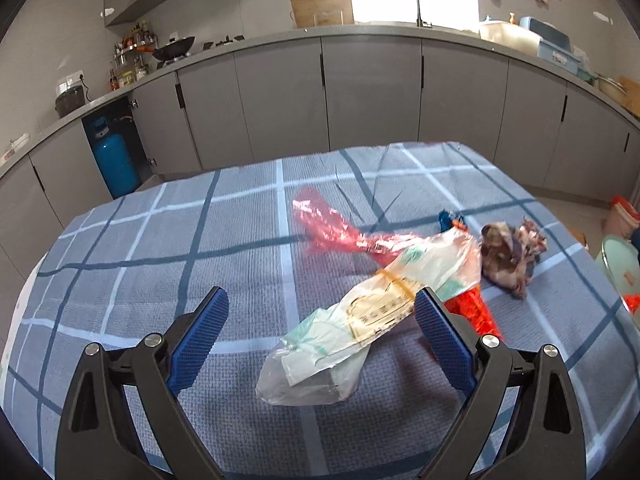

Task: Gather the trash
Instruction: 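Grasp the checkered rag with the right tool while the left tool grasps the banded clear bag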

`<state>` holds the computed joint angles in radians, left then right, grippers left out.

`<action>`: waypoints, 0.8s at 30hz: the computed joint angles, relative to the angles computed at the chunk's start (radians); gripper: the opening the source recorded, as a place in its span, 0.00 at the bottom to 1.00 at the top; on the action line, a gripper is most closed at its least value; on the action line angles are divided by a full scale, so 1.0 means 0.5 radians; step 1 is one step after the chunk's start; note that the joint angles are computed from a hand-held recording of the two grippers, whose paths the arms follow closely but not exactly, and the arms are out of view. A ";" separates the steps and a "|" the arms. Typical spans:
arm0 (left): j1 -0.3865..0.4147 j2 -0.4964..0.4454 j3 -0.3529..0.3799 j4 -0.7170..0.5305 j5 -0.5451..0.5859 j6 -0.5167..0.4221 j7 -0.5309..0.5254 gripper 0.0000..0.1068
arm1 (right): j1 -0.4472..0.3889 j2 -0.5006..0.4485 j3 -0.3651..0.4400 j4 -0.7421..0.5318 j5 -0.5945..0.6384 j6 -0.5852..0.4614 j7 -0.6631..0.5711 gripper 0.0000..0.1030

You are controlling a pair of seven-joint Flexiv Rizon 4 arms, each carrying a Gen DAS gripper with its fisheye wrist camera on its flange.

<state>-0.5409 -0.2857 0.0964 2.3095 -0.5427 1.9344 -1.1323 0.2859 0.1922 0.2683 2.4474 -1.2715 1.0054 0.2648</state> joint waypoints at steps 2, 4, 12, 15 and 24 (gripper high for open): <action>0.086 -0.005 -0.054 0.007 0.071 -0.002 -0.042 0.87 | -0.003 -0.092 -0.032 -0.075 -0.102 0.058 0.007 0.73; 0.237 0.009 -0.152 0.017 0.197 -0.030 -0.131 0.87 | -0.001 -0.200 -0.068 -0.155 -0.220 0.093 0.026 0.73; 0.708 0.014 -0.453 0.009 0.727 -0.057 -0.450 0.86 | 0.054 -0.558 -0.194 -0.407 -0.407 0.199 -0.009 0.73; 0.936 0.003 -0.630 0.016 0.923 -0.068 -0.583 0.86 | 0.084 -0.648 -0.214 -0.461 -0.361 0.153 -0.099 0.73; 1.366 -0.020 -1.017 0.007 1.247 -0.157 -0.739 0.44 | 0.135 -0.769 -0.267 -0.466 -0.239 0.181 -0.198 0.07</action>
